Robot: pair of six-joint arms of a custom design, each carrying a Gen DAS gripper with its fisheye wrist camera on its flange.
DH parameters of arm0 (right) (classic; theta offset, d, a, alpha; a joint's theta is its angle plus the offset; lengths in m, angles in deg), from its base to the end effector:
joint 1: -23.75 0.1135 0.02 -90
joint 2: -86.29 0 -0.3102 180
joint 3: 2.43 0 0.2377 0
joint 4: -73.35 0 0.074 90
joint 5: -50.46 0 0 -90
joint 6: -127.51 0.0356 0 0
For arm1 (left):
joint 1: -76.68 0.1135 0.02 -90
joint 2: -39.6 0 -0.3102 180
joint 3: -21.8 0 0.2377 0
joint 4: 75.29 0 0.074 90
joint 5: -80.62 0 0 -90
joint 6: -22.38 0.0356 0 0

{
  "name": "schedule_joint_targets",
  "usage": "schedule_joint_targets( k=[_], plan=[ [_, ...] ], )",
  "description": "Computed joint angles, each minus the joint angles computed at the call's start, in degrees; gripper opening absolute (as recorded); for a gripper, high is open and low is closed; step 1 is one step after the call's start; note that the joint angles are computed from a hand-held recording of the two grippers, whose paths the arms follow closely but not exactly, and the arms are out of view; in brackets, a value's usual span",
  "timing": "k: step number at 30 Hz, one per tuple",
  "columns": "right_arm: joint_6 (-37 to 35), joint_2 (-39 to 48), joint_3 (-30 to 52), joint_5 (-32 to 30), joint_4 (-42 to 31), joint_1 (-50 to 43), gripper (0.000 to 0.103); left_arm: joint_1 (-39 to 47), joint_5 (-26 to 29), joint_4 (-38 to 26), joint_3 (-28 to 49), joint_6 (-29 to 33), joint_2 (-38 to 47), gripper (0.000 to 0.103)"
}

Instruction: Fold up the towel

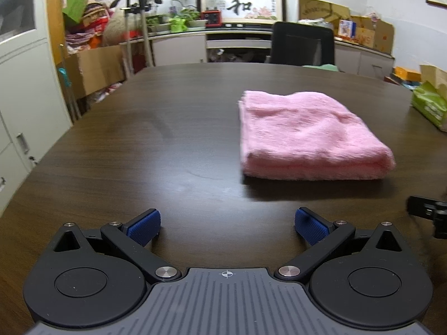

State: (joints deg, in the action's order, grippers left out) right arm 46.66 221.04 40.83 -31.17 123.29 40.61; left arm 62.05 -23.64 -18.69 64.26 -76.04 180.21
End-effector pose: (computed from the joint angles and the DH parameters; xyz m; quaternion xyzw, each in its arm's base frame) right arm 0.3020 0.0861 0.0237 -0.0313 0.9095 0.0272 0.4137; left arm 0.2995 -0.0691 0.0031 -0.0018 0.9063 0.0296 0.4216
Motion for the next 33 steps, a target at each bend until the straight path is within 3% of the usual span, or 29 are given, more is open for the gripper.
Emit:
schedule_joint_targets(
  k=[13,19,33],
  plan=[
    [0.0,0.0,0.0,0.0,-0.1,0.0,0.103,11.4,0.3,-7.0,5.2,4.8,-2.4,0.103],
    [0.0,0.0,0.1,0.0,-0.2,0.0,0.103,16.6,3.7,-10.1,8.4,4.5,-2.8,0.103],
    [0.0,-0.2,0.2,-0.1,-0.4,-0.1,0.103,21.1,8.6,-9.0,8.8,5.7,-1.8,0.103]
  ],
)
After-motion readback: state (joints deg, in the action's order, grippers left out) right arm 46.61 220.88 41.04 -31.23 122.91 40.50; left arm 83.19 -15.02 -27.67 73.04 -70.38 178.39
